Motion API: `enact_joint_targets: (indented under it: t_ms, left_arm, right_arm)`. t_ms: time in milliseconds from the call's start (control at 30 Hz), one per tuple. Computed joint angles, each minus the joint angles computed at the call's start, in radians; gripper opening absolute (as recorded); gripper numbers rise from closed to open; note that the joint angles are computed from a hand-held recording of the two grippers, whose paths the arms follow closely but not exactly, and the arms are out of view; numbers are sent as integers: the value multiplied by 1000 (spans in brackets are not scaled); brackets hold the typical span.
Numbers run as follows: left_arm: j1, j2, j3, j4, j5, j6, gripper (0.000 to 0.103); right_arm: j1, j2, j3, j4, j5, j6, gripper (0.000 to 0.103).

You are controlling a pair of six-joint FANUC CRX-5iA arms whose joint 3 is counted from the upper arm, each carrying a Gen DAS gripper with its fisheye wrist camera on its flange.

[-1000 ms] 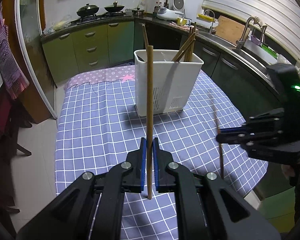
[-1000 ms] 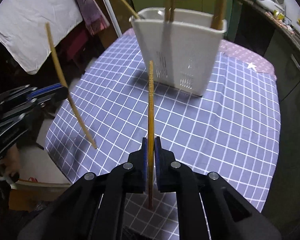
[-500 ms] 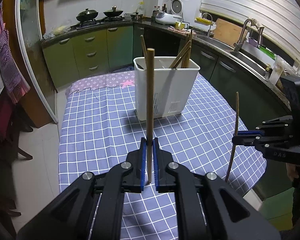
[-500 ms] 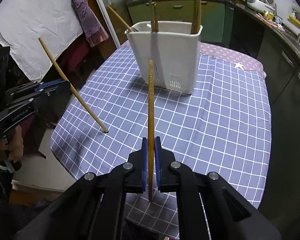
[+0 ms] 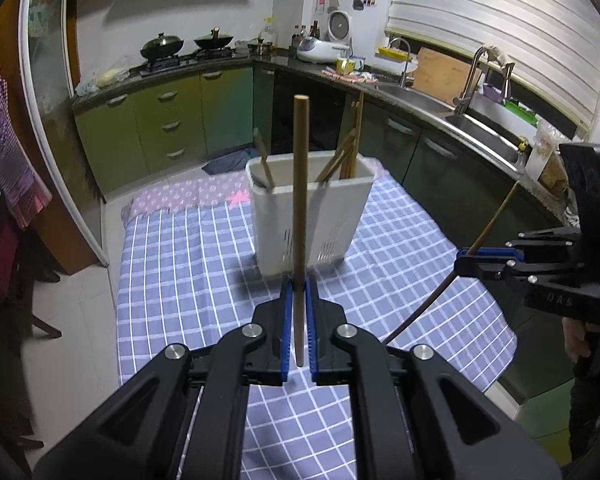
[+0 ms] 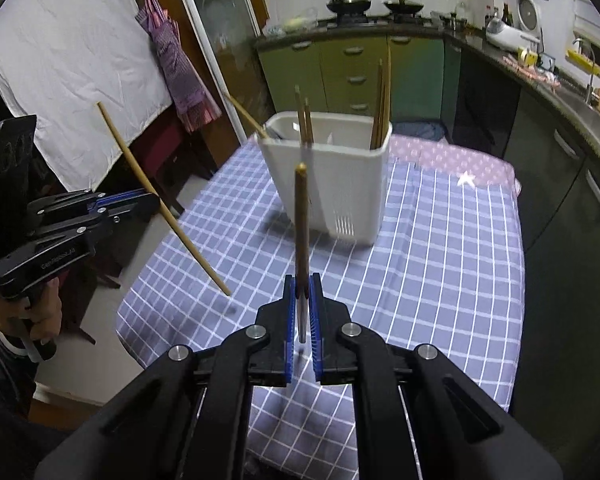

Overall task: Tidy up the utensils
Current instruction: 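Raise the held chopsticks upright over the caddy with both grippers, then open the left gripper into the caddy while the right gripper releases its chopstick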

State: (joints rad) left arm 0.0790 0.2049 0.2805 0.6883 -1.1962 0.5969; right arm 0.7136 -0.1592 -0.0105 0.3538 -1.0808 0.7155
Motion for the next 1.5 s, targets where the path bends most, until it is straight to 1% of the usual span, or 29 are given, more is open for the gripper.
enact_joint_targets:
  t_ms: [133,267,467,567,667,800,933,1033,1067,1100,1167,1267,1300,1333,1367,1400,1433,1500]
  left_arm:
    - [-18,20,73,19,-1,12,7]
    - [-50,49,162,32,24,40,7]
    - [-105,111,308,35,87,110,7]
    - [-137,144,378,11,130,146,7]
    - [-165,192,467,-54,139,216,7]
    - [-187,271,582,-141,103,300,7]
    - [-201,347,680,-214,34,369,7]
    - [-203,352,656,-238,21,369,7]
    - [-203,345,634,-241,27,363,9]
    - [-203,340,617,-245,26,358,14]
    - [-198,332,589,-241,21,345,19]
    - [-184,312,547,-207,32,333,22]
    - [-172,298,523,-178,39,332,29]
    - [-159,275,481,-140,58,324,35]
    - [-149,251,439,-111,79,310,46]
    - [-136,214,378,-76,112,286,51]
    - [-126,176,317,-48,147,252,51]
    - [-113,120,235,-15,184,193,52]
  right_arm:
    - [-2,-6,11,16,3,5,8]
    - [-12,-8,12,11,-1,8,8]
    - [-31,-29,-9,-5,4,14,8]
    - [-39,-42,-22,-5,5,12,8]
    - [-46,-54,-33,-9,11,14,8]
    - [-43,-65,-40,14,17,1,8]
    - [-39,-72,-37,50,28,-10,8]
    - [-39,-73,-28,78,33,-18,8]
    - [-39,-72,-22,91,34,-21,8]
    - [-38,-70,-16,108,34,-26,8]
    - [-37,-63,4,131,34,-28,8]
    - [-38,-49,41,172,31,-31,8]
    - [-39,-41,58,187,31,-33,8]
    - [-42,-32,76,207,37,-37,8]
    - [-45,-24,93,219,41,-38,8]
    - [-49,-13,113,232,46,-39,8]
    - [-55,-1,132,245,51,-40,8]
    - [-74,32,176,278,66,-45,8]
